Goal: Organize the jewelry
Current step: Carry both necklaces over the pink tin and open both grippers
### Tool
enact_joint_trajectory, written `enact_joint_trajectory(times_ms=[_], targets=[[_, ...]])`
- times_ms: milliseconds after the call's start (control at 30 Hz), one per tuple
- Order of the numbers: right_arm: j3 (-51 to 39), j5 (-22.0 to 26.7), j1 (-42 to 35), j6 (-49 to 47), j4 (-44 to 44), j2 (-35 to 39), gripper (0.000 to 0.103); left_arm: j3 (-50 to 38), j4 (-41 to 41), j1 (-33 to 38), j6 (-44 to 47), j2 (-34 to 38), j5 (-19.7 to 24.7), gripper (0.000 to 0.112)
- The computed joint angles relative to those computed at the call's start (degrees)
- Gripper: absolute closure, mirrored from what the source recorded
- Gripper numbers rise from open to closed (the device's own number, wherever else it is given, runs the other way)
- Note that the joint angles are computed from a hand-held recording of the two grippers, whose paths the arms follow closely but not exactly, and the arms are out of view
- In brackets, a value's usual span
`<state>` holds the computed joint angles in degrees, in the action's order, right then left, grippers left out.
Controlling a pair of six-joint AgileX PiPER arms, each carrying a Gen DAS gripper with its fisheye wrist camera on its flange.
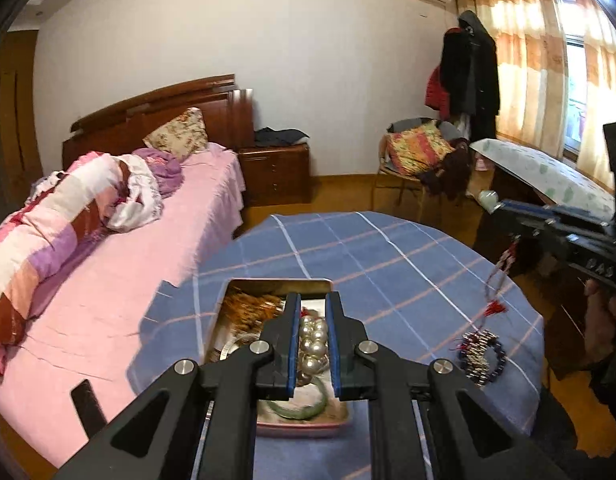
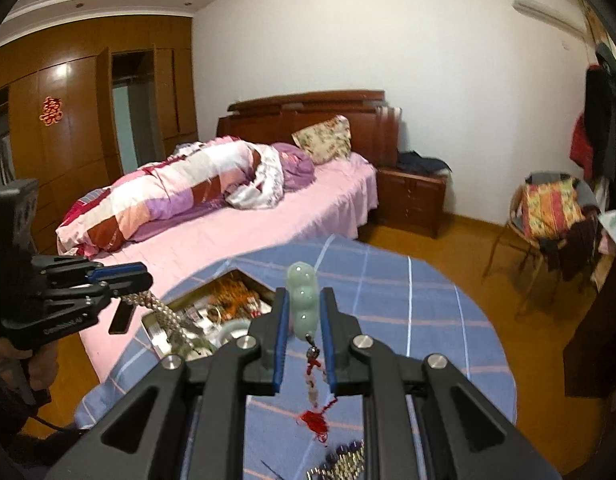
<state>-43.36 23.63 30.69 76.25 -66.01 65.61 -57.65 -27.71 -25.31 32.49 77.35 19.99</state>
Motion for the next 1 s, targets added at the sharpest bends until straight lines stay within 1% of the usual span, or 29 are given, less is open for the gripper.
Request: enact_joint_trajectory(times_ms=[167,333,500,700,867,1000], targets=[[-4.91,1.52,2.9,-1.48,-1.42,2.68,0.085,-1.75,0.69,2.71,0.31,1.6,0.0,0.101],[-8.72,1.01,4.34,-3.21,-1.46,5.42,0.085,-2.56,0.05,4.75,1.13,2.76,0.14,0.101],[-11.22,-0.92,5.09,-2.73,-2.81,8.88,0.085,-3.66,-0.76,6.53,1.86,3.96,0.46,0.101],[-13.45,-3.21,5.09,-3.65,-1.42,12.21,0.085,-4.07,-2.91,8.58,3.96,4.52,0.76,0.101],[-15.55,-5.66,4.0,-6.64,2.06,14.71,0.085,-4.05,-4.34,9.99,5.05,4.75,0.66,0.101],[-17.03,-6.63,4.11,-6.64,2.53,16.89,0.085,-4.14,-4.19,10.47,4.96,5.46,0.24,0.101]])
